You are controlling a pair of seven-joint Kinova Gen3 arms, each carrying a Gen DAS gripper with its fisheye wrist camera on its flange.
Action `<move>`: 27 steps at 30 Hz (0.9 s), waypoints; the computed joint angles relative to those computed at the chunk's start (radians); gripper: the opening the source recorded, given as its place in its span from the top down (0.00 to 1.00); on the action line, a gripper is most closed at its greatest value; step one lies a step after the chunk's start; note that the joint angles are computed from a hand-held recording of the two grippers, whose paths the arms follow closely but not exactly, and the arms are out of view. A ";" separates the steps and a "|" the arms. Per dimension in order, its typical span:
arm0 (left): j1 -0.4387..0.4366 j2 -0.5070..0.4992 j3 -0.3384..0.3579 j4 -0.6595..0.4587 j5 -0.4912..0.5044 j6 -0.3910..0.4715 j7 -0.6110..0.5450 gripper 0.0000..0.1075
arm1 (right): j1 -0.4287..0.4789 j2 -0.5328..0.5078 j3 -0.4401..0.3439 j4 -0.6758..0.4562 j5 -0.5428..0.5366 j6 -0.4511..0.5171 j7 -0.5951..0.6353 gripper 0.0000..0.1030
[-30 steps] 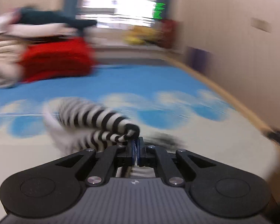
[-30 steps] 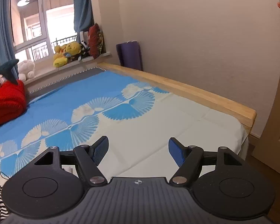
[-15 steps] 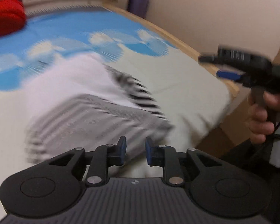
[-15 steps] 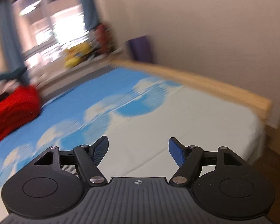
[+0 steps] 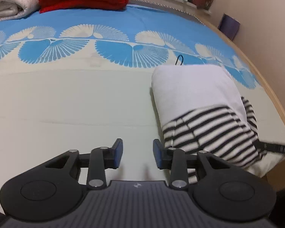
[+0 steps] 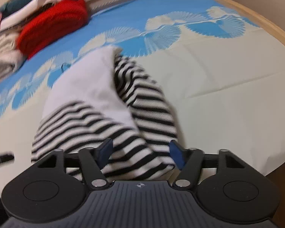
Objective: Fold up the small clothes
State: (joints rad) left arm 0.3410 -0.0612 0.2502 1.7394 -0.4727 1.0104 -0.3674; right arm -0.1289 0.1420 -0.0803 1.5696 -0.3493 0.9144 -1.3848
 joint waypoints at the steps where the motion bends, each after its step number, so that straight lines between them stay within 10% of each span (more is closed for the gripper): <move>1: -0.002 0.006 -0.002 -0.003 -0.005 -0.009 -0.002 0.62 | -0.019 -0.018 0.014 0.023 0.000 -0.022 0.021 0.84; 2: -0.004 0.010 -0.007 -0.001 0.002 -0.027 -0.007 0.62 | -0.045 -0.042 0.046 0.048 -0.016 -0.043 0.057 0.99; 8: -0.127 -0.012 0.059 0.041 0.148 -0.232 -0.074 0.23 | -0.075 -0.186 0.213 0.139 -0.205 -0.133 0.188 1.00; 14: -0.044 0.051 -0.081 0.044 0.392 -0.333 -0.225 0.21 | 0.116 -0.158 0.099 0.106 -0.040 -0.043 0.009 1.00; 19: -0.051 0.105 -0.087 0.025 0.475 -0.331 -0.292 0.21 | 0.084 -0.085 0.067 0.050 0.068 0.030 -0.013 0.98; 23: -0.048 0.129 -0.094 0.019 0.484 -0.322 -0.293 0.21 | 0.034 -0.104 0.099 0.059 0.079 -0.056 -0.085 0.56; 27: 0.002 0.187 -0.108 -0.048 0.431 -0.234 -0.281 0.20 | 0.122 -0.070 0.021 0.008 -0.050 -0.090 0.039 0.42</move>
State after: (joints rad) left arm 0.3428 0.1263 0.1418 1.6911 -0.0419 0.7762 -0.6487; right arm -0.0066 0.0720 -0.0592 1.5772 -0.3993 0.8247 -1.3459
